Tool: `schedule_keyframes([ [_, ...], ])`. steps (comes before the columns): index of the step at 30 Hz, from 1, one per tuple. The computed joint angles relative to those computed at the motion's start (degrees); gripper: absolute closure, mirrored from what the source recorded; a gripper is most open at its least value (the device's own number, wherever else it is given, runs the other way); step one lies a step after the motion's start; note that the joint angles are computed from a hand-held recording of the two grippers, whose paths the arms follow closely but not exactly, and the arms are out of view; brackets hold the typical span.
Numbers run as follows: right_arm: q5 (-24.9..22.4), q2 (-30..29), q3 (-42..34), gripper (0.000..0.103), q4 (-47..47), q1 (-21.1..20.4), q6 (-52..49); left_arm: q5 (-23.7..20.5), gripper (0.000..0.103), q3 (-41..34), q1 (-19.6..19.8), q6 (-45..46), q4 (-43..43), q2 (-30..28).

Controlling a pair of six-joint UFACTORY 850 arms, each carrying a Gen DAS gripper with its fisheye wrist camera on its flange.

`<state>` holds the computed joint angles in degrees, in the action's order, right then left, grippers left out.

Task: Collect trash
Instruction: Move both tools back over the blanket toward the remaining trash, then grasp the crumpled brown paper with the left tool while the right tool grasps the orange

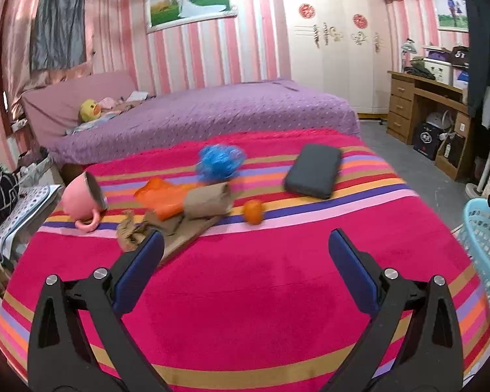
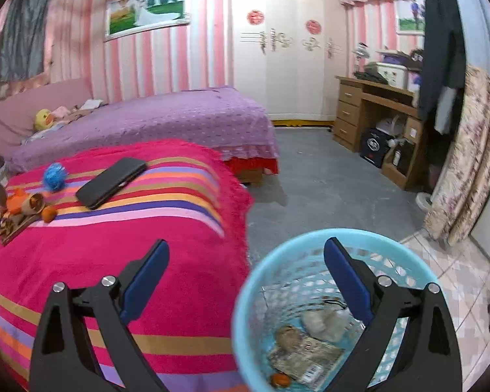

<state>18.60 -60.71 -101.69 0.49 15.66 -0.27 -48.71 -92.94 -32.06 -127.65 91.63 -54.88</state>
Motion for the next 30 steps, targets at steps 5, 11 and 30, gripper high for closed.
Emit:
schedule_keyframes([
  [5,-1.23,-1.13,-1.49,0.010,1.33,2.44,-2.51,-0.04,0.006,6.02,1.67,-3.12,2.16,3.25],
  [11,-3.52,-2.90,-3.97,0.010,0.77,4.61,-2.12,-0.91,0.006,10.88,3.36,-4.69,2.58,5.76],
  [30,-7.96,-5.69,-8.99,0.010,8.50,8.26,-12.10,10.01,0.006,19.21,11.88,-13.68,5.86,9.47],
])
